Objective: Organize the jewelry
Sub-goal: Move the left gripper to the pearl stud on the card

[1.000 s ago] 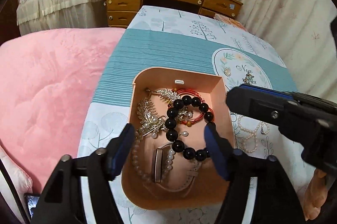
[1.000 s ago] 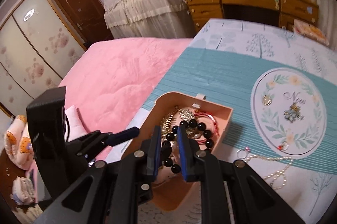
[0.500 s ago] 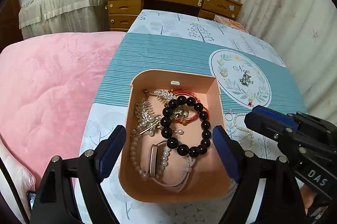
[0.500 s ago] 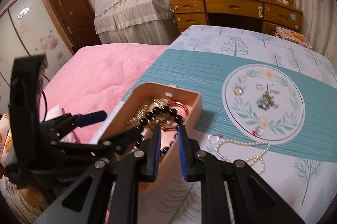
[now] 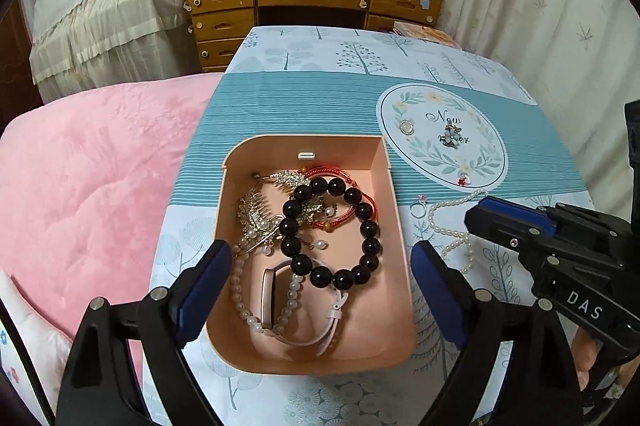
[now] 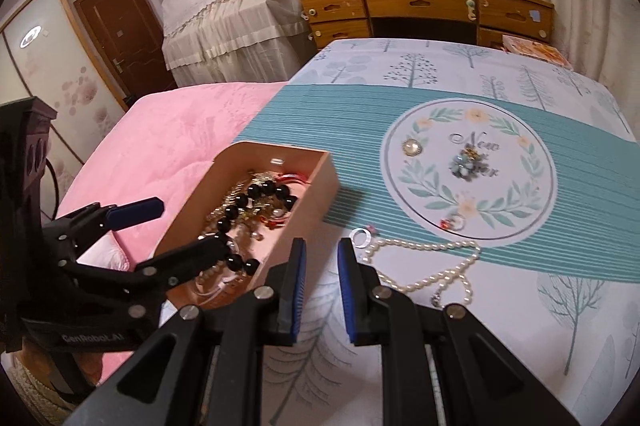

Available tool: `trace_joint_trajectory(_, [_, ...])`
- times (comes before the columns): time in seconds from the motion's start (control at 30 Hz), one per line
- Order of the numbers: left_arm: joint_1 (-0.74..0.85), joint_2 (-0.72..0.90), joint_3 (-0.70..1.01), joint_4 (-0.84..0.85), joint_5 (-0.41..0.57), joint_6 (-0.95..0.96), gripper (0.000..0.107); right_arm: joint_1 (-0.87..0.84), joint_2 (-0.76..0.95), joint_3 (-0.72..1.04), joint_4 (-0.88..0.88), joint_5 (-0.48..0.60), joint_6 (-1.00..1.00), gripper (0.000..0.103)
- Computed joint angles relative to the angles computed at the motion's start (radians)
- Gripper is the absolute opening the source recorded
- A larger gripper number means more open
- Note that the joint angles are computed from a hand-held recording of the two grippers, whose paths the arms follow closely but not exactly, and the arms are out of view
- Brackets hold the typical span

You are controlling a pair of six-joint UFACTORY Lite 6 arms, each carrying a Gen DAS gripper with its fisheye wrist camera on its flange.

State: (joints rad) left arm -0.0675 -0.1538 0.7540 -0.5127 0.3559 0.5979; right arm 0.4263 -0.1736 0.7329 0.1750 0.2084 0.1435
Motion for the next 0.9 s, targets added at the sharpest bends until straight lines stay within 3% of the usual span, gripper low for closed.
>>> trace_joint_trajectory(0.27, [-0.076, 0.041, 0.11, 0.189, 0.059, -0.211, 0.09, -0.178, -0.089, -0.021, 0.264, 0.081, -0.332, 0.016])
trace_joint_trajectory(0.5, [-0.176, 0.158, 0.338, 0.381, 0.146, -0.382, 0.09, -0.416, -0.023, 0.145, 0.462, 0.301, -0.635, 0.016])
trace_joint_trajectory(0.63, [-0.225, 0.318, 0.549, 0.423, 0.212, -0.437, 0.09, -0.515, 0.074, 0.279, 0.496, 0.382, -0.675, 0.032])
trace_joint_trajectory(0.9, [-0.284, 0.804, 1.098, 0.45, 0.384, -0.553, 0.089, -0.593, 0.342, 0.517, 0.526, 0.441, -0.676, 0.032])
